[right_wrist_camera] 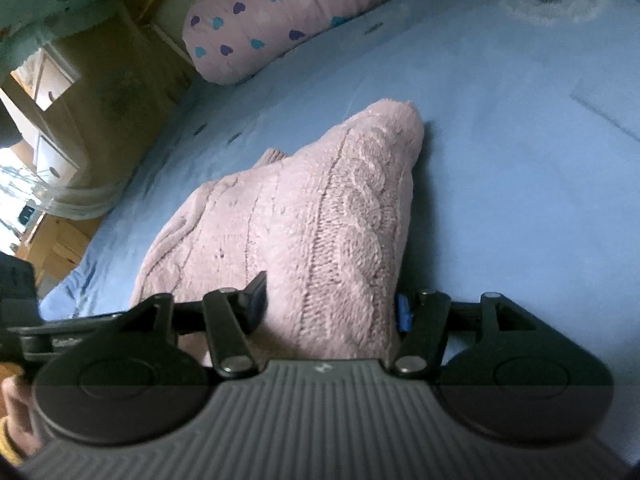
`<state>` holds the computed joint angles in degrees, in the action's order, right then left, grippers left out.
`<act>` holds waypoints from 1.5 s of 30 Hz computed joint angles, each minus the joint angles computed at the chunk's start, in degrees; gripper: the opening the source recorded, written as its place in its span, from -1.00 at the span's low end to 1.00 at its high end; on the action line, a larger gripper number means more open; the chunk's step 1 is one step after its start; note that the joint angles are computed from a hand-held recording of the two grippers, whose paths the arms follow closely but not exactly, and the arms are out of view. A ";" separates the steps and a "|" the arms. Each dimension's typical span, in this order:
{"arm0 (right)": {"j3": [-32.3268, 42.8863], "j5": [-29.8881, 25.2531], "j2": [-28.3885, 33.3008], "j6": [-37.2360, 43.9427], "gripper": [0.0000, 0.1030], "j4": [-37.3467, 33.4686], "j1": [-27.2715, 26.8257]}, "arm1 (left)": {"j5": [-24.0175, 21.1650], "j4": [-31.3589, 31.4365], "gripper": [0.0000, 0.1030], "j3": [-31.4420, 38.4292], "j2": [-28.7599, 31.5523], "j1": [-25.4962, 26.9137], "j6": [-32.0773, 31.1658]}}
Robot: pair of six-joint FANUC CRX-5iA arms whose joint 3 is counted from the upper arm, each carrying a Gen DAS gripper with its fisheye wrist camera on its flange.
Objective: Fold small clothes
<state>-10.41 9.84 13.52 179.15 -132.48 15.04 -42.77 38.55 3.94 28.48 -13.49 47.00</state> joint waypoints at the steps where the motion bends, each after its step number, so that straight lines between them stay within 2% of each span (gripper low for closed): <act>1: 0.51 1.99 -0.32 -3.51 0.23 3.00 1.37 | 0.40 -0.63 0.45 -0.30 -0.56 0.05 0.07; 4: 0.96 7.31 -1.46 -10.53 0.23 9.17 4.80 | 2.73 -2.12 0.45 -2.24 -2.77 -0.03 -0.22; 9: 1.73 17.59 -2.87 -16.11 0.23 16.33 11.14 | 5.59 -3.42 0.47 -5.72 -6.40 -0.19 -1.35; 18: 2.90 30.01 -3.42 -14.81 0.27 20.71 19.84 | 6.70 -8.14 0.61 -10.19 -11.02 0.41 3.26; 27: 2.44 35.41 -2.49 -16.82 0.30 21.42 24.01 | 11.82 -11.17 0.77 -16.74 -15.02 -0.02 3.71; 30: 2.72 36.73 -1.36 -16.12 0.30 20.93 24.75 | 13.58 -13.44 0.86 -17.47 -15.00 -0.85 5.78; 37: 5.22 41.04 2.47 -11.50 0.31 20.08 25.96 | 11.14 -20.64 0.90 -14.38 -12.39 -2.06 14.54; 41: 6.61 44.87 4.81 -13.11 0.31 22.07 27.25 | 13.17 -22.15 0.95 -14.65 -12.20 -2.49 16.16; 45: 6.55 43.60 5.61 -12.90 0.32 21.37 26.42 | 14.33 -24.31 1.00 -14.51 -12.01 -2.99 18.40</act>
<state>-3.86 53.44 19.13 166.25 -111.11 41.47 -28.44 14.24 -10.57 16.47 -16.48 65.40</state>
